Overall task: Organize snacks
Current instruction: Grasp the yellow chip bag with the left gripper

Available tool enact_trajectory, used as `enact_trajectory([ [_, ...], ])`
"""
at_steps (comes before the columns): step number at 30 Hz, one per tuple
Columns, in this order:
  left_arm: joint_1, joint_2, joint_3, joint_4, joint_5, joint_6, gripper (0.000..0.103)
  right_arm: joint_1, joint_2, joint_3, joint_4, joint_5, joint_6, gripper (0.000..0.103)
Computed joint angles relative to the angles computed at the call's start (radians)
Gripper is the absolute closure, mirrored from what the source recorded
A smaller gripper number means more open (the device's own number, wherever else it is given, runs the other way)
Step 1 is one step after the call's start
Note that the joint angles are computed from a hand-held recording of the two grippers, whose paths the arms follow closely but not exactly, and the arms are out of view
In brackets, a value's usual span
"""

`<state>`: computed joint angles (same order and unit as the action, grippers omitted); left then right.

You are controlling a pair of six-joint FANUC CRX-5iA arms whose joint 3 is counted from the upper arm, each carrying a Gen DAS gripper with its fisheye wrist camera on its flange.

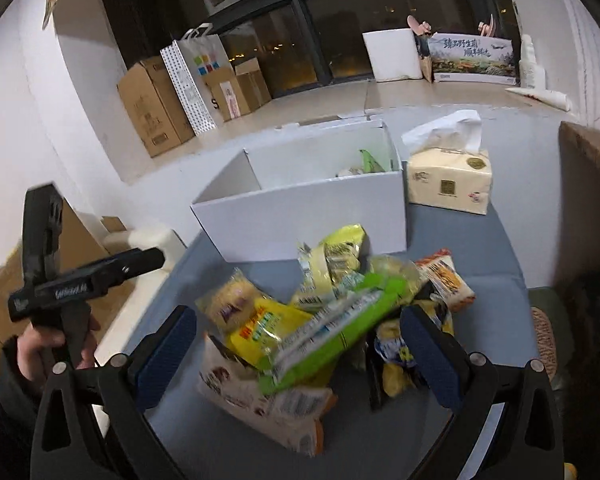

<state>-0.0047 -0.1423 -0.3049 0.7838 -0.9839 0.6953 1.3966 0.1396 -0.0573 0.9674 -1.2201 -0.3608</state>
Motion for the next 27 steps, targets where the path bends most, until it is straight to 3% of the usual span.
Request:
enact_trajectory([
  [7, -0.136, 0.121, 0.09, -0.028, -0.031, 0.055, 0.0, 0.046, -0.011, -0.022, 0.015, -0.06, -0.034, 0.0],
  [11, -0.215, 0.216, 0.18, -0.118, -0.035, 0.166, 0.0, 0.078, -0.031, -0.048, 0.018, -0.105, -0.076, 0.0],
  [20, -0.278, 0.349, 0.31, -0.228, -0.059, 0.348, 0.002, 0.119, -0.089, -0.13, 0.009, -0.139, -0.193, 0.0],
  [22, -0.281, 0.372, 0.337, -0.241, -0.082, 0.37, 0.016, 0.124, -0.095, -0.14, 0.007, -0.145, -0.203, 0.0],
  [23, -0.28, 0.382, 0.346, -0.247, -0.092, 0.379, 0.039, 0.125, -0.1, -0.147, 0.005, -0.144, -0.21, 0.0],
  [27, -0.27, 0.37, 0.317, -0.2, -0.088, 0.313, 0.054, 0.124, -0.106, -0.156, -0.002, -0.137, -0.224, 0.0],
])
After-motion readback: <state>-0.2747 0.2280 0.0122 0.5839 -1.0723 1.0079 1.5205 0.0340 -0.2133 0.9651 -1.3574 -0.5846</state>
